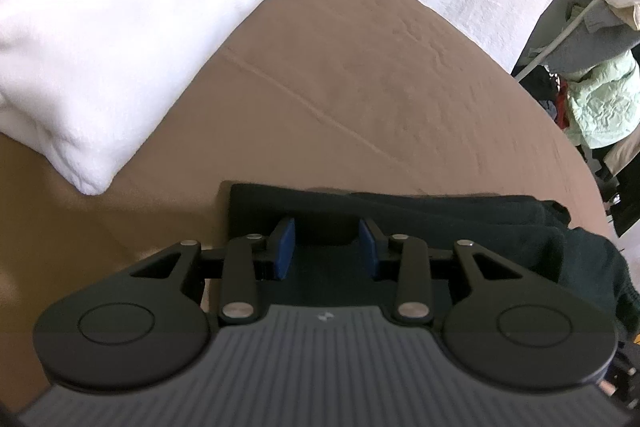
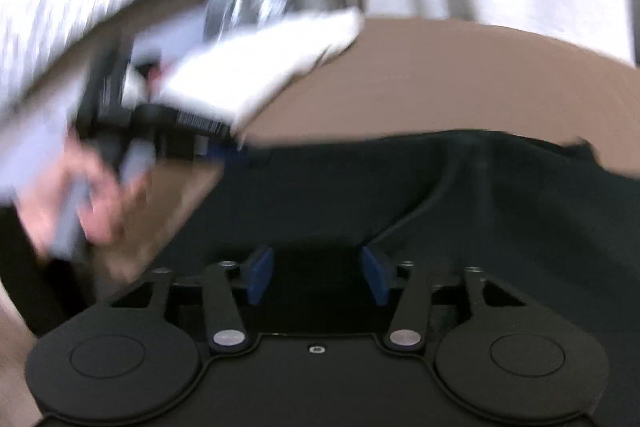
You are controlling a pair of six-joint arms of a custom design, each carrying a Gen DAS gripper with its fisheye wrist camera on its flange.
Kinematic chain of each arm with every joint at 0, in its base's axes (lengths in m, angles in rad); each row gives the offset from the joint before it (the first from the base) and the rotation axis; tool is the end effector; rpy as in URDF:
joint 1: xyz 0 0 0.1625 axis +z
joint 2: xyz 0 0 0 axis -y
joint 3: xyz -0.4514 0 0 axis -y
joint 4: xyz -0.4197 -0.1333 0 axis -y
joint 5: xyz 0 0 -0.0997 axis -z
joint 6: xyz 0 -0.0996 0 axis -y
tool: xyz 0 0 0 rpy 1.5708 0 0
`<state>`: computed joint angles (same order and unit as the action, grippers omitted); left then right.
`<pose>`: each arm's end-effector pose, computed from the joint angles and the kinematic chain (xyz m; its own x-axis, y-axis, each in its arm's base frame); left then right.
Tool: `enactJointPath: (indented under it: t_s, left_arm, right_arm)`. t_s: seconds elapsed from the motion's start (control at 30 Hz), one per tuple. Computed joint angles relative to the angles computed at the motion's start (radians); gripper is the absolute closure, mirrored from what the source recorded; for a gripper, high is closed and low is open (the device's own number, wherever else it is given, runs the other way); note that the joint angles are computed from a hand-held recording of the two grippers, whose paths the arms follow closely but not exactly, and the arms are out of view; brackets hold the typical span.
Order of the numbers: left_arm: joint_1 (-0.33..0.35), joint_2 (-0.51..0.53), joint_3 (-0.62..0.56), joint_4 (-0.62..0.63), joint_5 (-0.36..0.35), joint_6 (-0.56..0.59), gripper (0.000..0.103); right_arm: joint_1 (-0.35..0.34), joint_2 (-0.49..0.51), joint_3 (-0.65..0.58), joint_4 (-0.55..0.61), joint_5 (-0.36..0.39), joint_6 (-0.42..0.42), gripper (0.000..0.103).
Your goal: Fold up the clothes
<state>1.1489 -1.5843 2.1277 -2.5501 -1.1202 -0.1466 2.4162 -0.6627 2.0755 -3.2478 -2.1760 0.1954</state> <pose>-0.0359 -0.5115 0.3577 -0.9412 0.0779 -0.3289 0.2363 0.8475 -0.4754 0.4545 -0.3006 -0.0273 -0.7845 -0.3826 0.4880 -0.5810 0.7286 -0.3628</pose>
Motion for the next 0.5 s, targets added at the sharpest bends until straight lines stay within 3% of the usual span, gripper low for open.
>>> enactJointPath:
  t_s: [0.07,0.13,0.27,0.3,0.37,0.43,0.5]
  left_arm:
    - [-0.001,0.001,0.01,-0.016,0.008,0.008,0.068]
    - [-0.003,0.004,0.01,-0.021,0.013,0.017,0.068]
    - [-0.012,0.009,0.009,-0.022,0.031,0.017,0.068]
    - [-0.017,0.009,0.01,-0.019,0.041,0.017,0.068]
    - [-0.039,-0.001,0.018,-0.014,0.071,0.024,0.068]
    - [-0.072,-0.044,0.046,-0.019,0.081,0.047,0.065]
    - [-0.101,-0.108,0.078,0.002,0.048,0.061,0.062]
  right_arm:
    - [0.03,0.028,-0.043,0.209,-0.138,-0.031,0.046]
    - [0.079,0.037,-0.047,0.371,-0.275,0.035,0.04]
    - [0.091,-0.079,0.098,0.419,-0.356,0.385,0.031]
    - [0.084,-0.114,0.124,0.424,-0.345,0.456,0.032]
    - [0.078,-0.161,0.143,0.534,-0.382,0.585,0.044]
    - [0.098,-0.143,0.134,0.534,-0.451,0.546,0.043]
    - [0.124,-0.125,0.131,0.366,-0.42,0.421,0.043]
